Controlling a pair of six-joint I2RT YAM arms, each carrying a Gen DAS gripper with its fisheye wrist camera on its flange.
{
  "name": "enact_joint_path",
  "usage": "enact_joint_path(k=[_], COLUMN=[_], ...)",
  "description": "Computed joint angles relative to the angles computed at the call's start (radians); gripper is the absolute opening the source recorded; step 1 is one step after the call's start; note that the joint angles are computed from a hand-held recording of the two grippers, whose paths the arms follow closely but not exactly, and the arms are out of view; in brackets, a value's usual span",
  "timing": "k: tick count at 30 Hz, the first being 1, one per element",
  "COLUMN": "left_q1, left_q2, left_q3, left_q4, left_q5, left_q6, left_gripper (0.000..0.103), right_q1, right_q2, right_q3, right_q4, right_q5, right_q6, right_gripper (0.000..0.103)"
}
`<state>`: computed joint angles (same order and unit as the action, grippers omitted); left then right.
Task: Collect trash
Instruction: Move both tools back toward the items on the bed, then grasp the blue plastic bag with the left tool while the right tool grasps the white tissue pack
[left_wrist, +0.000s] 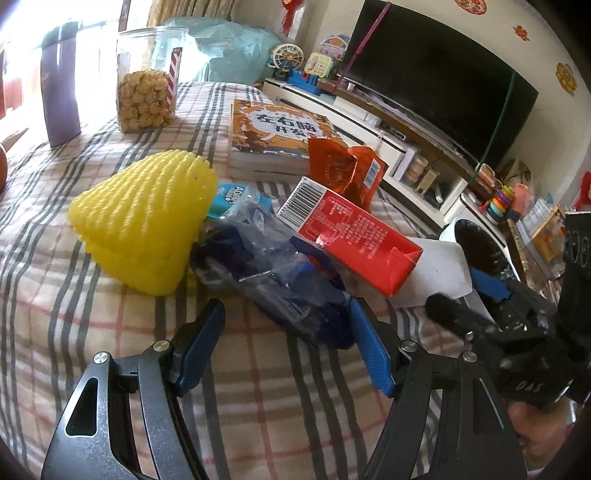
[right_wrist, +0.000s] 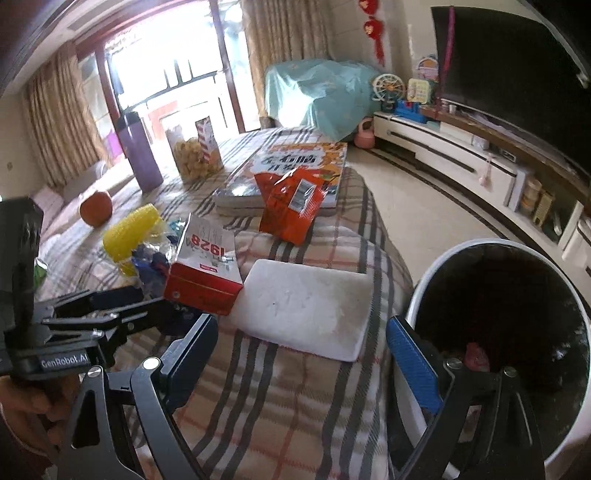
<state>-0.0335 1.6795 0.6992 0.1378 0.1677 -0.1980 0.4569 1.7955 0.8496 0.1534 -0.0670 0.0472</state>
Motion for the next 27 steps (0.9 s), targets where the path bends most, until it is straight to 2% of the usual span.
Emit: enact_joint_path(k=[1,3,4,6,10,13,15,17,18,21,22,23,24,25,26,27], left_q1=[-0.002,-0.006,-0.008,-0.002,0.011,0.02,0.031,0.05,0.059,0.088,0.098,0.109,0.117,0.124,0.131,0.136], left_q2=[0.005,0.013,0.016,0.007,-0.035,-0.09,-0.135,-0.179,-0.198,-0.257,-0.275,-0.294,-0.306,-0.318,-0.332,-0.342], left_q3=[0.002,-0.001,0.0,-0.016,-0.058,-0.11,-0.15,-0.184,-0.198,-0.233,-0.244,-0.254,-0.261,-0.269,-0.278,-0.284], left_q4=[0.004,0.016,0.015,0.036,0.043,0.042,0.033,0.018,0.011,-0.019,-0.028,-0.038,-0.046,-0.052,-0.06,-0.066], left_q5=[0.0,0.01,0.011,0.019,0.039,0.055,0.069,0.096,0.106,0.13,0.138,0.146,0.153,0.158,0.164,0.17], left_q6=[0.003,0.015,0.02,0.025,0.034,0.046,0.06,0.072,0.08,0.105,0.112,0.12,0.126,0.13,0.135,0.139], left_gripper=[0.069,0.047,0.046,0.038,0.034,0.033,0.032,0.032,0.032,0.032,0.032,0.032,0.031,0.031,0.031,0.031], right_q1=[0.0,0.012,0.018,0.018,-0.004,-0.015,-0.013,0.003,0.003,0.049,0.049,0.074,0.074,0.083,0.077,0.072], right_q2=[0.011,0.034,0.036,0.033,-0.019,-0.097,-0.118,-0.173,-0.173,-0.246,-0.246,-0.26,-0.26,-0.245,-0.231,-0.205], right_q3=[0.009,0.03,0.027,0.019,-0.042,-0.114,-0.133,-0.176,-0.176,-0.236,-0.236,-0.249,-0.249,-0.242,-0.232,-0.211], right_q4=[-0.01,-0.039,-0.037,-0.031,0.0,0.011,0.009,-0.004,-0.004,0.022,0.022,0.043,0.043,0.057,0.058,0.055], right_q5=[-0.003,0.012,0.031,0.034,-0.001,-0.066,-0.086,-0.17,-0.17,-0.187,-0.187,-0.127,-0.127,-0.08,-0.08,-0.083], right_q6=[-0.002,-0.001,0.003,0.007,0.042,0.071,0.076,0.085,0.085,0.086,0.086,0.078,0.078,0.077,0.076,0.076], right_gripper=[0.091,0.075,0.066,0.062,0.042,0.034,0.034,0.034,0.034,0.042,0.052,0.063,0.07,0.081,0.085,0.086])
